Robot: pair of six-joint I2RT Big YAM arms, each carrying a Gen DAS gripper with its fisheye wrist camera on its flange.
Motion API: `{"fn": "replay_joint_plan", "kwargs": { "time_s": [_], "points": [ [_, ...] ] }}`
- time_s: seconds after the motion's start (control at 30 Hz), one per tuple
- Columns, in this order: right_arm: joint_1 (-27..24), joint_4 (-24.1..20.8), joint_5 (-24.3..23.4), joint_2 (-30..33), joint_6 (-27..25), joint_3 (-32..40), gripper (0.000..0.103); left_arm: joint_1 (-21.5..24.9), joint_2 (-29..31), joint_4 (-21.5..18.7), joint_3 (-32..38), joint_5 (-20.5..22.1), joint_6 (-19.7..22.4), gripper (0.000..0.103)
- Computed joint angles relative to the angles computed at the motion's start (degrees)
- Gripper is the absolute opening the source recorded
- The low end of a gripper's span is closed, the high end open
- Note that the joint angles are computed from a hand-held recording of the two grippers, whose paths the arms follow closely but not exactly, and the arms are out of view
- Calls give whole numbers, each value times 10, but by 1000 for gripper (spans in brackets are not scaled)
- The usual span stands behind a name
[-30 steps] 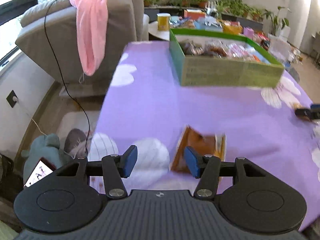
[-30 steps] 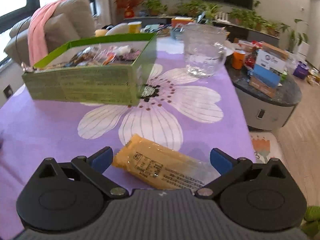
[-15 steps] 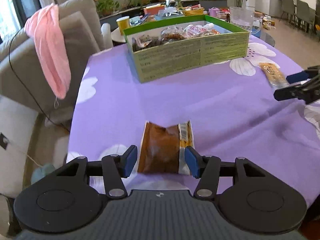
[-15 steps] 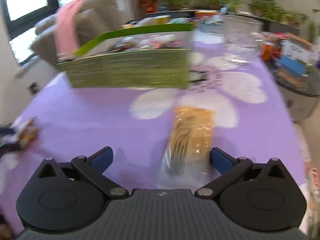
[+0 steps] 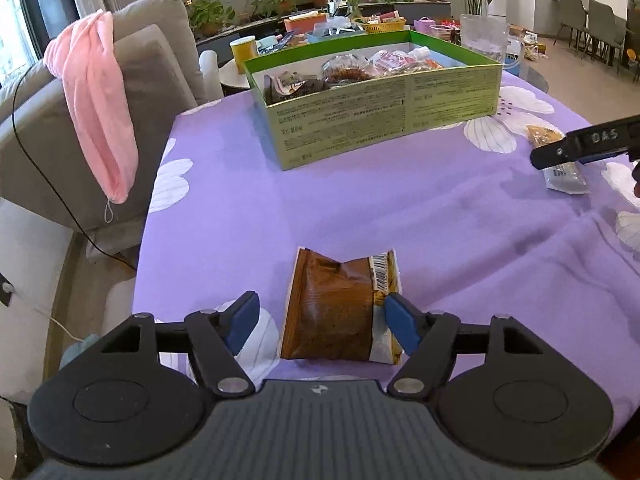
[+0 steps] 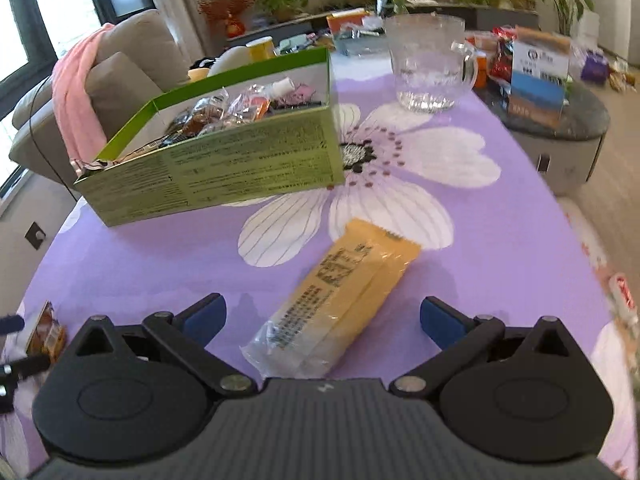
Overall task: Organize snacks
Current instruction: 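Grasp the brown packet with the left tool while the right tool grasps the yellow bar packet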
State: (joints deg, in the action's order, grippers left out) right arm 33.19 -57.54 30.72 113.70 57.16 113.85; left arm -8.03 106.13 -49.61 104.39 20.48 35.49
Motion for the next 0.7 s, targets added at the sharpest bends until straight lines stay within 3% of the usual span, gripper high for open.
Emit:
{"fn": "replay_joint_plan", "kwargs": {
  "time_s": [0.2, 0.3, 0.53, 0.7],
  "points": [
    [8, -64, 21, 46, -24, 75, 103, 1, -1, 11, -1, 16, -15, 68],
    [8, -68, 29, 49, -31, 77, 103, 5, 6, -11, 14, 46, -13, 68],
    [9, -65, 34, 51, -32, 77, 103, 4, 19, -19, 23, 41, -16, 70],
    [11, -101, 43, 68, -26, 108, 103, 4, 14, -18, 13, 42, -1, 70]
  ]
}}
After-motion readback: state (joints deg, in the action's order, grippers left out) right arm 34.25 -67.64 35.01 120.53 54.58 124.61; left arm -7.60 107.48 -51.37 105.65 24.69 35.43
